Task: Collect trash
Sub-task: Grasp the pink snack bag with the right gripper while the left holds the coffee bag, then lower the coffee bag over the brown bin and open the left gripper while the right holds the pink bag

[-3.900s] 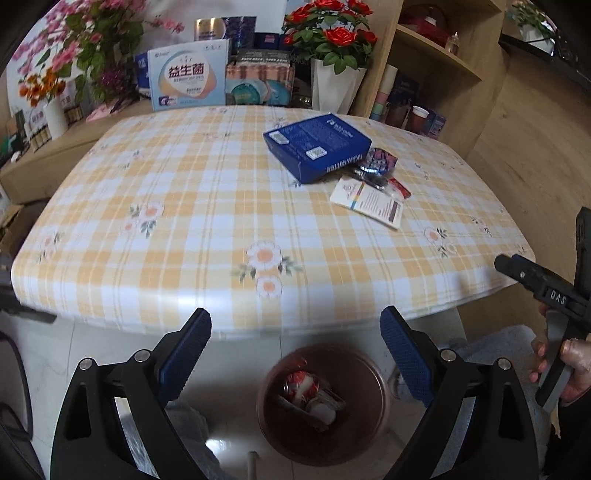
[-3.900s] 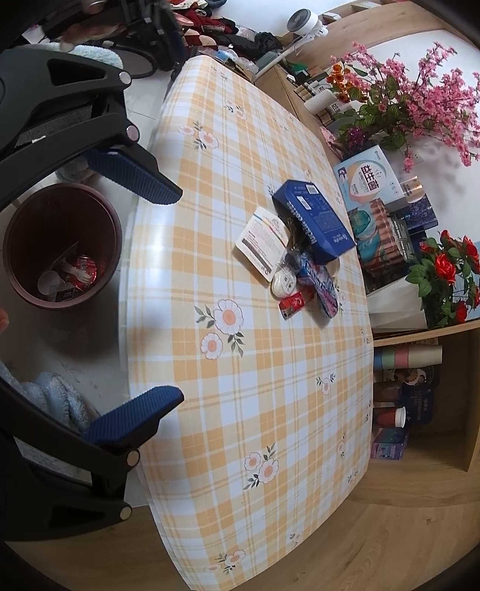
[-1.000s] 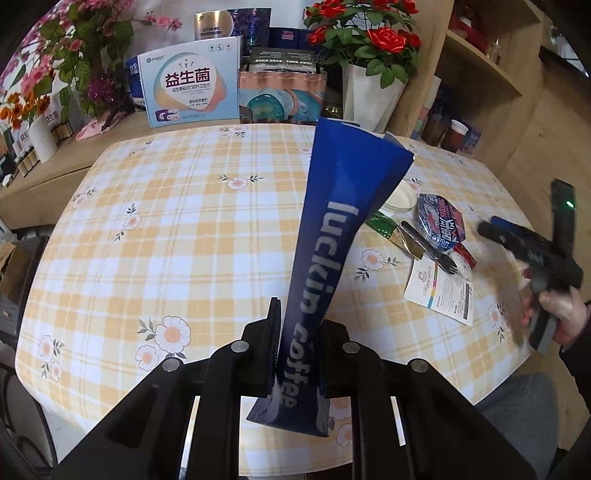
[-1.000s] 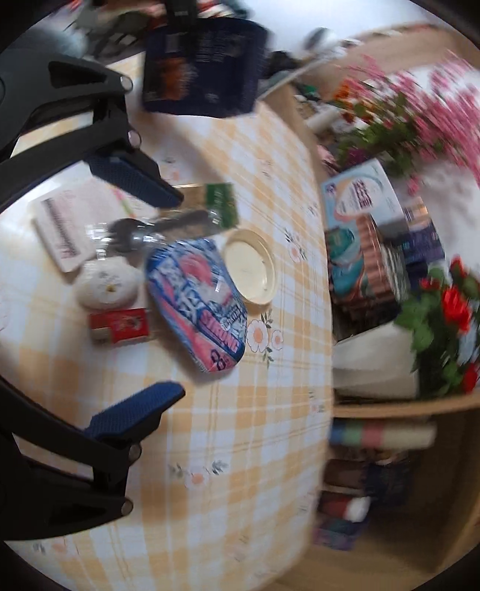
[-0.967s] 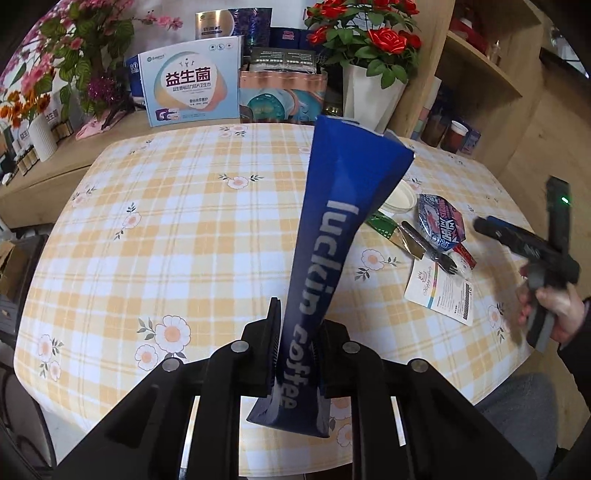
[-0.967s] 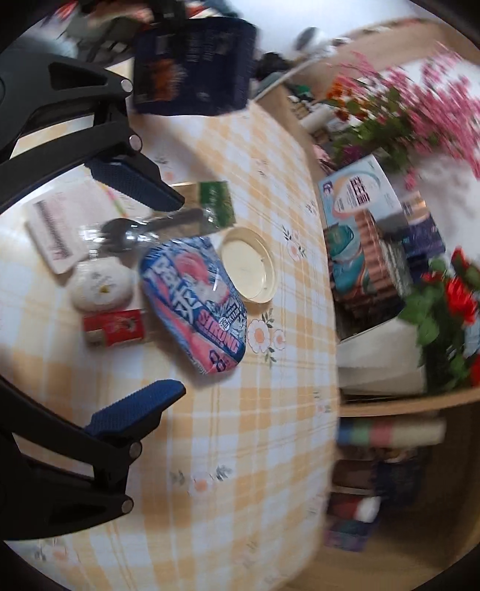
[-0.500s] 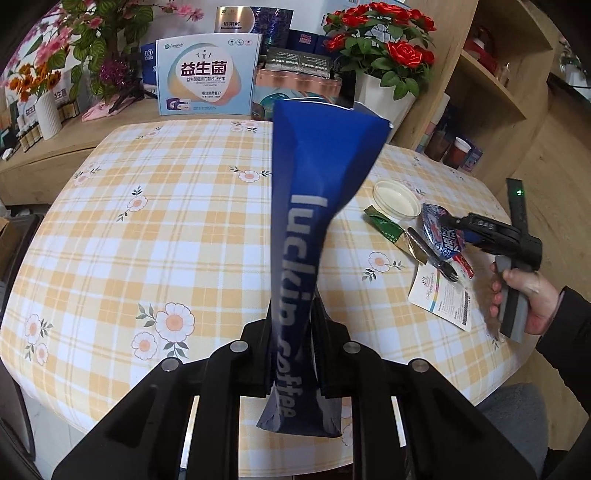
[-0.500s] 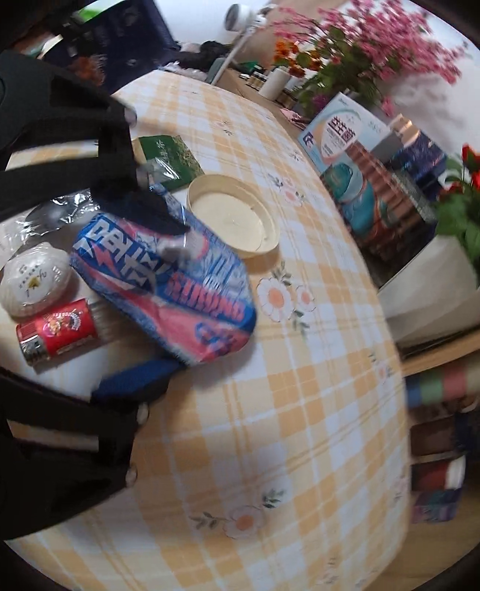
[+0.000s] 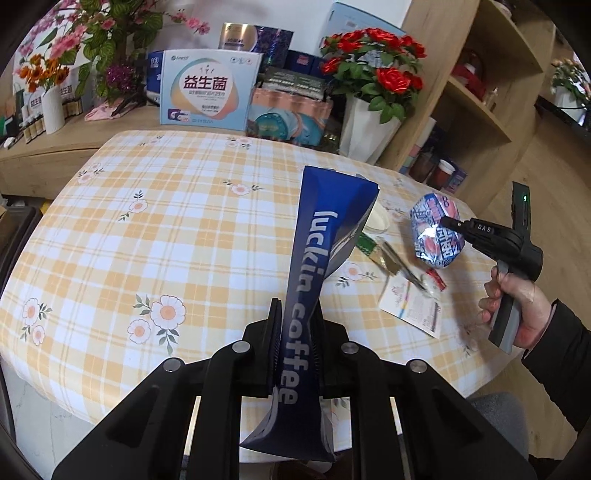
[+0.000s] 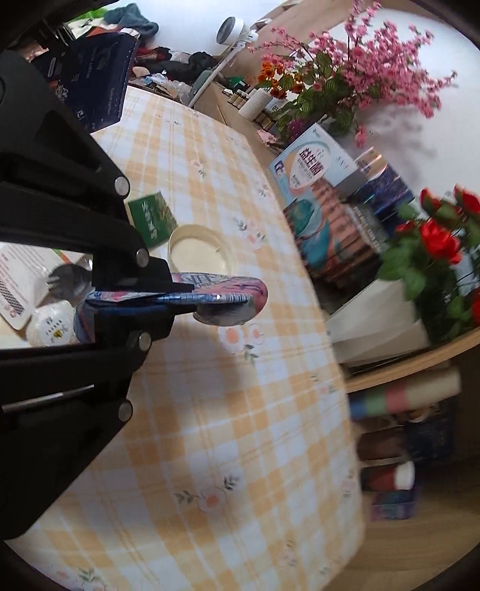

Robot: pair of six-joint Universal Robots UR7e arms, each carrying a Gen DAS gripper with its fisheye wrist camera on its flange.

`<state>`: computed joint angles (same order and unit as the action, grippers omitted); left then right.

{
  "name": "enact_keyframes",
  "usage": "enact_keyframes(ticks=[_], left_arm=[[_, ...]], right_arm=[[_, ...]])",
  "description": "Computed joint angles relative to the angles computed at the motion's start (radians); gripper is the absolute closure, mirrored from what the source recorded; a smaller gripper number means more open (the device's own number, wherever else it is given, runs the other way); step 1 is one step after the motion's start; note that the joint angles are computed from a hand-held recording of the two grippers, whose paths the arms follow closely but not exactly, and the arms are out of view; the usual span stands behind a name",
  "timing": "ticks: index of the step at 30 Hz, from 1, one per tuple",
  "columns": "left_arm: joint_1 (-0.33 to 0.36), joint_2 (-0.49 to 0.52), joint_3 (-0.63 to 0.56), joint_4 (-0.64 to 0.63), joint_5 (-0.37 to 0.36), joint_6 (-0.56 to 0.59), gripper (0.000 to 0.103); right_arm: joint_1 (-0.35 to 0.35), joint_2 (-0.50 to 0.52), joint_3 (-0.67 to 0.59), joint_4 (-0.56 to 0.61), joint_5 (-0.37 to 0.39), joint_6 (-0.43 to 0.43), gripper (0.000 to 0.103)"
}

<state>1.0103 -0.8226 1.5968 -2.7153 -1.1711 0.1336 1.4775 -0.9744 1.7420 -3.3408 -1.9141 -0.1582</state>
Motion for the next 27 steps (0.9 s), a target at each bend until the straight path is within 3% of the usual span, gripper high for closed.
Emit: enact_keyframes(ticks=[9, 17, 27], left_arm=[[-0.054, -0.086, 0.110, -0.043, -0.041, -0.031, 0.088], [-0.108, -0.175, 0.255, -0.057, -0.058, -0.070, 0.088], [-0.159, -0.288, 0.400, 0.001, -0.066, -0.113, 0.088]], right_arm=[[0.047, -0.110, 0.173, -0.145, 0.047, -0.027, 0.094], [0.119, -0.190, 0.365, -0.306, 0.014, -0.099, 0.094], [0.188, -0.268, 0.561, -0.462, -0.020, -0.083, 0.094]])
